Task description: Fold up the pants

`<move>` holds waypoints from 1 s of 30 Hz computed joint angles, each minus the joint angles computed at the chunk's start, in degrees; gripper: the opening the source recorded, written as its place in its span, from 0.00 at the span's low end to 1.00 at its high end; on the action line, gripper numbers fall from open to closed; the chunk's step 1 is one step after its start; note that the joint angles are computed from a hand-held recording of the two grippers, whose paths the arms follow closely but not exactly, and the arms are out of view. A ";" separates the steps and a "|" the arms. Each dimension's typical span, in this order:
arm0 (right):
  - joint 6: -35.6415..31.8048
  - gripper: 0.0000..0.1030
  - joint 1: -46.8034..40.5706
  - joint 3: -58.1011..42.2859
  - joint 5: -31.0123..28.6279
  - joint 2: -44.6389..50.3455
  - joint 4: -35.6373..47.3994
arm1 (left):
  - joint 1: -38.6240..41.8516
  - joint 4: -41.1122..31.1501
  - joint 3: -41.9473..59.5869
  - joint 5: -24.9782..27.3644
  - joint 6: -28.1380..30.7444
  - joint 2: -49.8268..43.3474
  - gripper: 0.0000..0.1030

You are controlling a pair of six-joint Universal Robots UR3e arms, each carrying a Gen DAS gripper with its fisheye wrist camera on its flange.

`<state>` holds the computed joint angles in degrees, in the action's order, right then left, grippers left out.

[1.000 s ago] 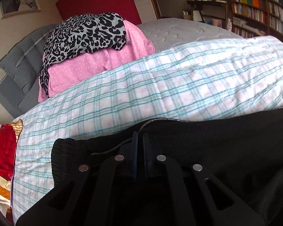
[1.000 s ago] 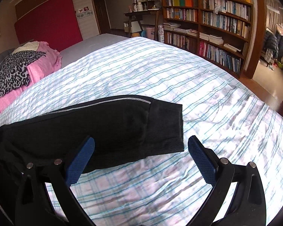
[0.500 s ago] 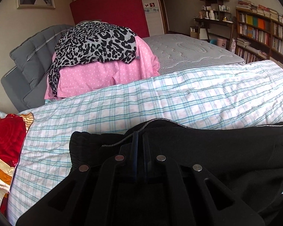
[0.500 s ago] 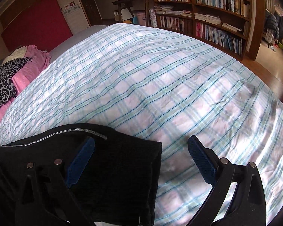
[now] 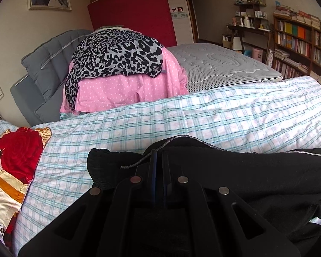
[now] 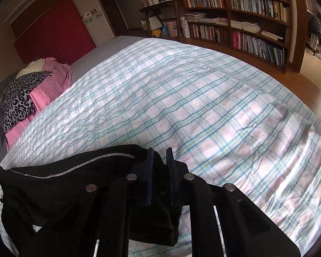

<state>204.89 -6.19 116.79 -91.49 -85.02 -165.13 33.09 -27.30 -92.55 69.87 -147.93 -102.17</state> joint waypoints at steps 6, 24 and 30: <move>-0.41 0.11 2.73 5.37 -3.40 -10.23 -0.27 | 6.32 -3.76 -5.02 -6.22 0.90 8.21 0.03; 21.94 0.11 49.46 16.50 -38.28 -33.80 11.40 | 47.17 -52.99 -21.40 -30.57 39.85 38.92 0.03; 47.03 0.10 74.13 7.41 -56.18 -24.71 33.34 | 57.01 -67.60 -21.93 -29.87 54.10 38.90 0.03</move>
<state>251.92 67.94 124.20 -147.67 -109.72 -131.79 90.10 -94.90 -114.47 40.01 -93.83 -63.28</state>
